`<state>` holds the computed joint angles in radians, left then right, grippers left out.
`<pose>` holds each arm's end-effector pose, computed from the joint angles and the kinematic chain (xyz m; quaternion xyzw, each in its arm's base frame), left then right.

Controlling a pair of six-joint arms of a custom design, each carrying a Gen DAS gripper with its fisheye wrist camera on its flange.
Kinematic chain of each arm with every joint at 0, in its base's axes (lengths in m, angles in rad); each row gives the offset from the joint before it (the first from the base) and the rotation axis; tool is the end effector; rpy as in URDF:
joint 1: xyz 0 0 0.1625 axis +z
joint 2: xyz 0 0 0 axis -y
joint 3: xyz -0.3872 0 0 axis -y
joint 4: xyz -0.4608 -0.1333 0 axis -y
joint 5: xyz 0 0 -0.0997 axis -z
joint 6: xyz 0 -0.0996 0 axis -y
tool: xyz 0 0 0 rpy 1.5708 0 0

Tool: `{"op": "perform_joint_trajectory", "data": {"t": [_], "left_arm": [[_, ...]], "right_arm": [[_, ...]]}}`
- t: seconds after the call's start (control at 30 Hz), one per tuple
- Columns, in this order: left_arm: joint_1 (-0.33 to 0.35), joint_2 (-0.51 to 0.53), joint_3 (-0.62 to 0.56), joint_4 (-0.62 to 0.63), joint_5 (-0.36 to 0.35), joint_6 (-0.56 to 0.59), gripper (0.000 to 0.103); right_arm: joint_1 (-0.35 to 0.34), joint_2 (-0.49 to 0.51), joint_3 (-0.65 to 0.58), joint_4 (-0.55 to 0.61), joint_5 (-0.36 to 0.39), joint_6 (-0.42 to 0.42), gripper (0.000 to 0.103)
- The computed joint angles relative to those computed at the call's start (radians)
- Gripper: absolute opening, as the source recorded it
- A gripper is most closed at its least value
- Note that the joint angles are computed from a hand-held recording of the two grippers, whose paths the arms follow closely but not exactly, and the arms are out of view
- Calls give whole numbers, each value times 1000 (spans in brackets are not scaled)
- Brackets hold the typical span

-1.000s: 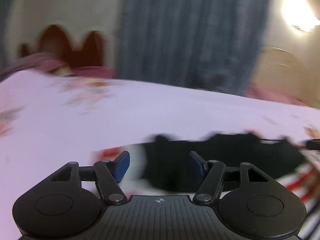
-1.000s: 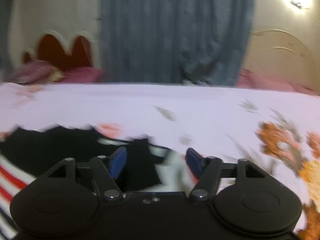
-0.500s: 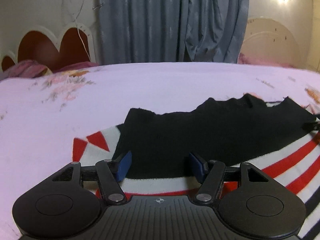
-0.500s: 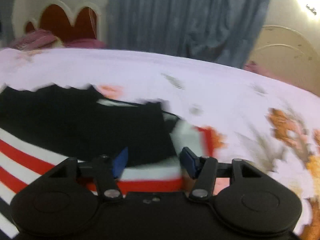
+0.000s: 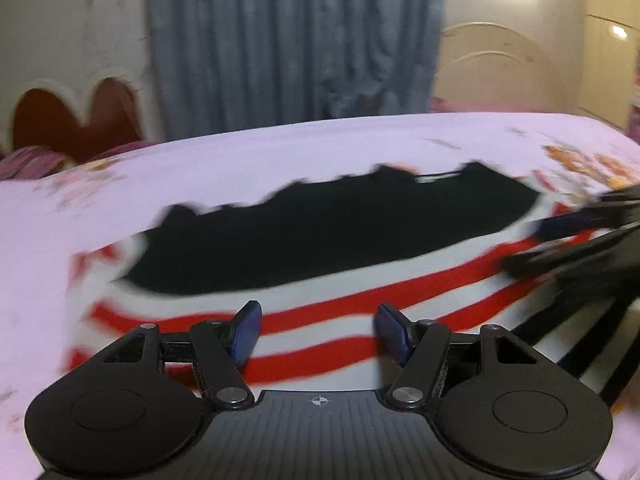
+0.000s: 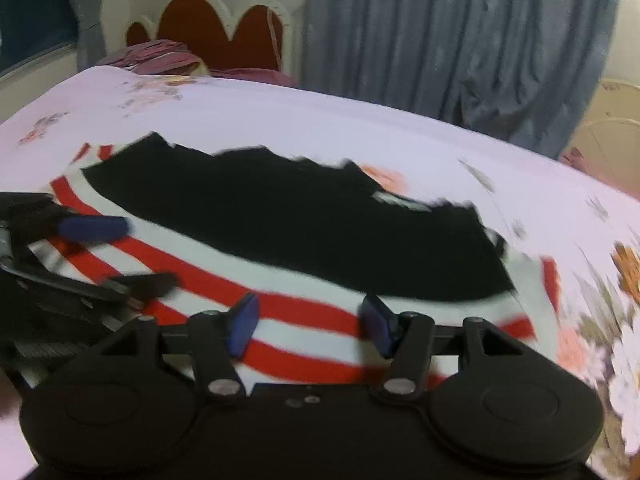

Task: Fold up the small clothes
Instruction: 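Lay the black hem over the collar and open both grippers, then press the folded sweater flat with both grippers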

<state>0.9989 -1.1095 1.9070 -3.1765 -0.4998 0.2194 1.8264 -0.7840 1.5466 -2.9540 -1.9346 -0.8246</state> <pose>-0.1378 -0.6220 0.2186 0.1196 0.8070 -0.4152 0.4026 0.2824 -0.6937 0.0998 0.4342 -0.8316 0.2399 0.2496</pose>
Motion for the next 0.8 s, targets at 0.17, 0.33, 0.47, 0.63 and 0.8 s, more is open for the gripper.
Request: {"op": "perform_joint_trajectory", "data": {"t": [0.17, 0.33, 0.47, 0.63, 0.8], "left_arm": [[2, -109, 93, 11, 80, -59, 69], [-77, -70, 112, -47, 55, -46, 69], [-105, -81, 144, 172, 50, -269, 69], [-136, -97, 182, 245, 101, -374, 69], [-131, -185, 250, 282, 164, -414, 68]], "right_arm": [[-34, -76, 41, -18, -74, 76, 50], [24, -138, 149, -55, 4, 90, 38], [53, -166, 231, 14, -18, 68, 39], [80, -162, 282, -54, -105, 76, 40], [55, -178, 261, -22, -120, 80, 39]]}}
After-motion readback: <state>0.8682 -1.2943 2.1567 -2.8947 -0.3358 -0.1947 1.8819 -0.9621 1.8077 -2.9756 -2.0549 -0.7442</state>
